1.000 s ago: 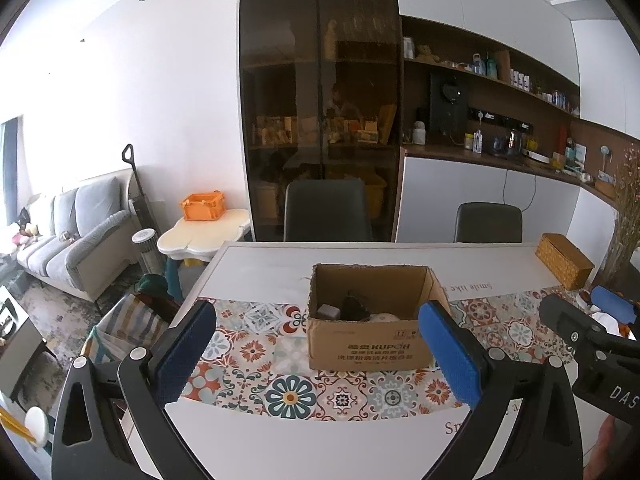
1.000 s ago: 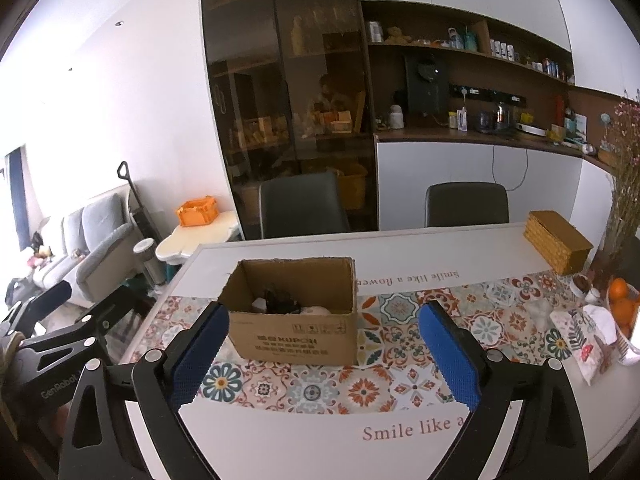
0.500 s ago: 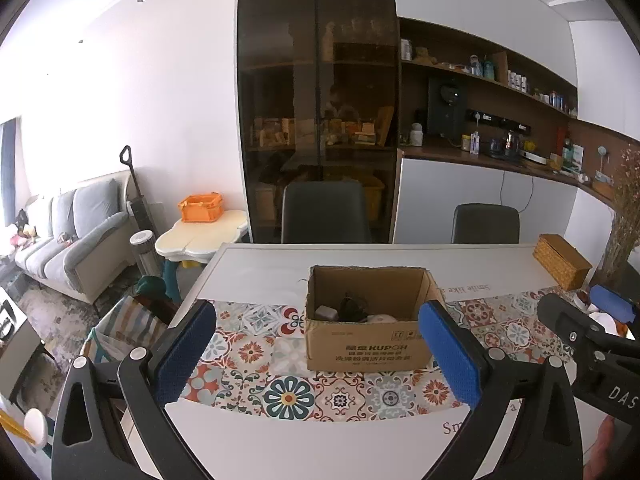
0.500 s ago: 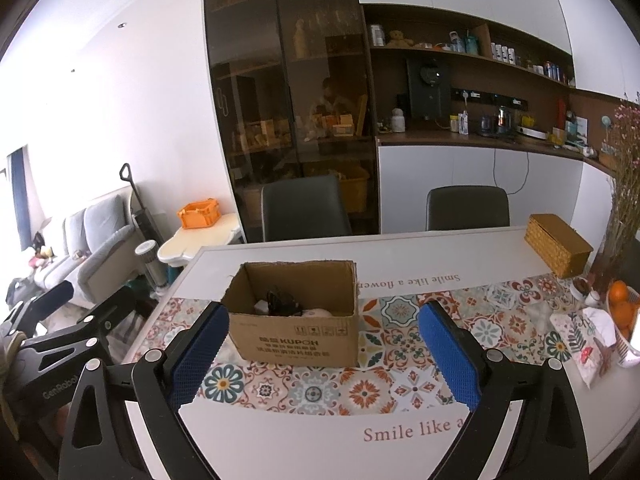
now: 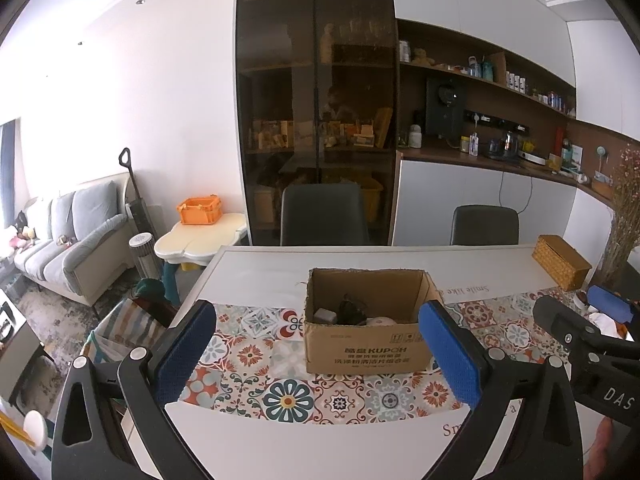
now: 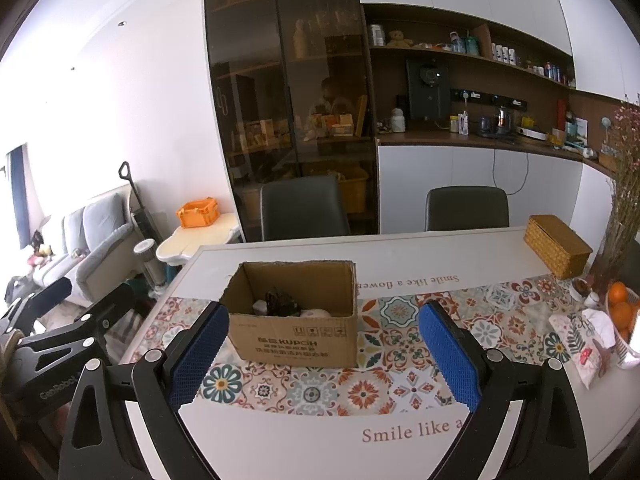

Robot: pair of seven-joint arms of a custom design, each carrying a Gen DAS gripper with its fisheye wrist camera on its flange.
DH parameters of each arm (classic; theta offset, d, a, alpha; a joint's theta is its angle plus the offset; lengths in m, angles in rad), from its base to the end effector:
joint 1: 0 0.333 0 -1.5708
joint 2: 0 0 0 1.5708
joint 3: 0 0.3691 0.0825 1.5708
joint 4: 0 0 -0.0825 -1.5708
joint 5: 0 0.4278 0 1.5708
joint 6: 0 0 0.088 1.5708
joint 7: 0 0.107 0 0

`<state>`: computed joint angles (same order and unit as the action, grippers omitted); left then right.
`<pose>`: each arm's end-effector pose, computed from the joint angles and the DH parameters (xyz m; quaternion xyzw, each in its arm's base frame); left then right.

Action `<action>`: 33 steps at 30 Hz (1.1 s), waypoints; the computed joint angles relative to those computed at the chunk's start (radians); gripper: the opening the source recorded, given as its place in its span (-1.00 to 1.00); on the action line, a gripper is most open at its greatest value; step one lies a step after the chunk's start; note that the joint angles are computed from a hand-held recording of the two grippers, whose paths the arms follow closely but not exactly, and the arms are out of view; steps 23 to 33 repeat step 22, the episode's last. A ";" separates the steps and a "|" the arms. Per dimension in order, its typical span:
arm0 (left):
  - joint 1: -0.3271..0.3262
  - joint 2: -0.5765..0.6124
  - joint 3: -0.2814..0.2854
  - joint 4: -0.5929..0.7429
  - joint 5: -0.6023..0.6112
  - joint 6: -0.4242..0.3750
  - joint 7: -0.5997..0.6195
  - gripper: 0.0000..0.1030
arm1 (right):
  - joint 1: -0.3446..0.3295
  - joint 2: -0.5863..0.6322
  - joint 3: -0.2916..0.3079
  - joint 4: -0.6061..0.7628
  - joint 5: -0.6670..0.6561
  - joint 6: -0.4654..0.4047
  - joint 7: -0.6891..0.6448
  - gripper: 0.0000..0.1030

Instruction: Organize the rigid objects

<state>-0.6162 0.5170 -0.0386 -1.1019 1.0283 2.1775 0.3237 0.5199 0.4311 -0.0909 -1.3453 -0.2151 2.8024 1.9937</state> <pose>0.6741 -0.4641 0.6486 -0.6708 0.5312 -0.3128 0.4124 0.7165 0.3593 0.6467 -0.6715 0.5498 -0.2607 0.4229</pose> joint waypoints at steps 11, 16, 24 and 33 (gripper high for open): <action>0.003 -0.001 -0.001 -0.003 -0.004 0.004 -0.001 1.00 | 0.002 0.008 0.000 0.018 0.000 -0.017 -0.001 0.86; 0.008 -0.001 -0.001 -0.005 -0.009 0.012 0.008 1.00 | 0.003 0.014 0.000 0.028 -0.002 -0.023 -0.001 0.86; 0.009 0.002 0.000 -0.003 -0.013 0.015 0.010 1.00 | 0.004 0.021 -0.001 0.040 -0.005 -0.028 0.001 0.86; 0.009 0.002 0.000 -0.003 -0.013 0.015 0.010 1.00 | 0.004 0.021 -0.001 0.040 -0.005 -0.028 0.001 0.86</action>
